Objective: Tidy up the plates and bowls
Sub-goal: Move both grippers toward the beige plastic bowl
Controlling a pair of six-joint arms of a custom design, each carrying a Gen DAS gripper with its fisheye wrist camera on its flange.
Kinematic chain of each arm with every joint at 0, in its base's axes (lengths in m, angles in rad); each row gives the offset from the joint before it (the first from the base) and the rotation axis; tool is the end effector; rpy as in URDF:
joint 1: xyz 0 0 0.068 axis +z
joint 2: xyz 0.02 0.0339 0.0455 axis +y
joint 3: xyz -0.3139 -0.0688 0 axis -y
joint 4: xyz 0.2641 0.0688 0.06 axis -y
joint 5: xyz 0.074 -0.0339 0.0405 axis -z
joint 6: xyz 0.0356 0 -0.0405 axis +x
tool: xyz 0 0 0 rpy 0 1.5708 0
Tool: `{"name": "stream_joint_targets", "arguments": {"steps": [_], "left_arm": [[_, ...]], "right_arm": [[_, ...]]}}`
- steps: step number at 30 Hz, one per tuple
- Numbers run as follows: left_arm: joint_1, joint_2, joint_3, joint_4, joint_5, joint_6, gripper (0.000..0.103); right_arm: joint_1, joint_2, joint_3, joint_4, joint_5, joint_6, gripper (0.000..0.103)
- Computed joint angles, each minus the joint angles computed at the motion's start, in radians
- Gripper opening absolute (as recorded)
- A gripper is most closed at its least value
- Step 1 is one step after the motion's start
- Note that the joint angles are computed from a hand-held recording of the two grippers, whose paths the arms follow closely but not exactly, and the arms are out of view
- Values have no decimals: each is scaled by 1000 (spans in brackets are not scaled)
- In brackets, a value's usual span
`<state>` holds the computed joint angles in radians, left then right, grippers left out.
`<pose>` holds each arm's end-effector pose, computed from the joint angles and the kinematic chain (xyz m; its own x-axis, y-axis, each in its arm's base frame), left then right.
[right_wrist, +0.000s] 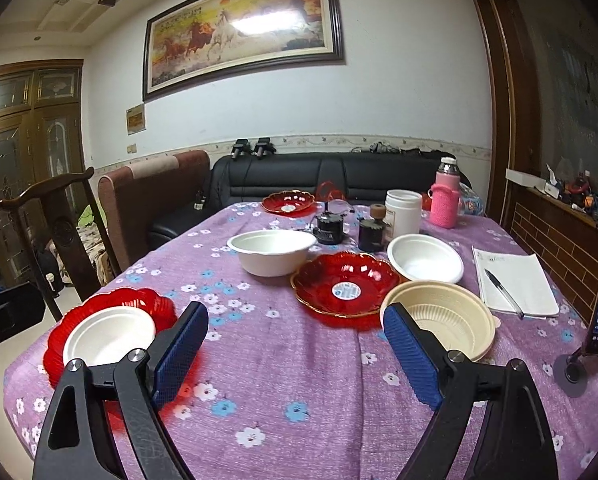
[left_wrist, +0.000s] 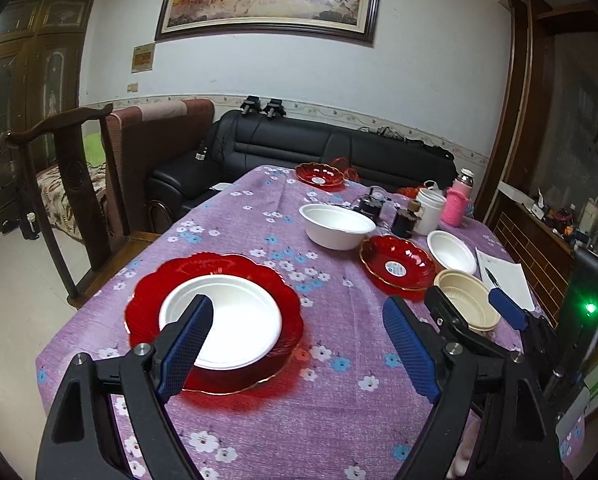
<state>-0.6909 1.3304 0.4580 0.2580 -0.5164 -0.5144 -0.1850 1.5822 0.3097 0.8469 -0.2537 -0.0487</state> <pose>0.2014 -0.1437 0.1942 -0.5064 -0.1364 -0.8514 -0.0069 0.9880 -0.1542 0.2546 -0.0386 0.1478 -0.4031 0.0275 -0.9148 -0.0663 0.9960 0.0592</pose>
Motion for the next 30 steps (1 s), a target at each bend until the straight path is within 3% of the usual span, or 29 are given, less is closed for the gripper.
{"name": "stream_joint_targets", "arguments": {"steps": [30], "left_arm": [[24,208,95,23,120,-3,86]], "right_arm": [[-137,174,122,-82,-69,-55,92]]}}
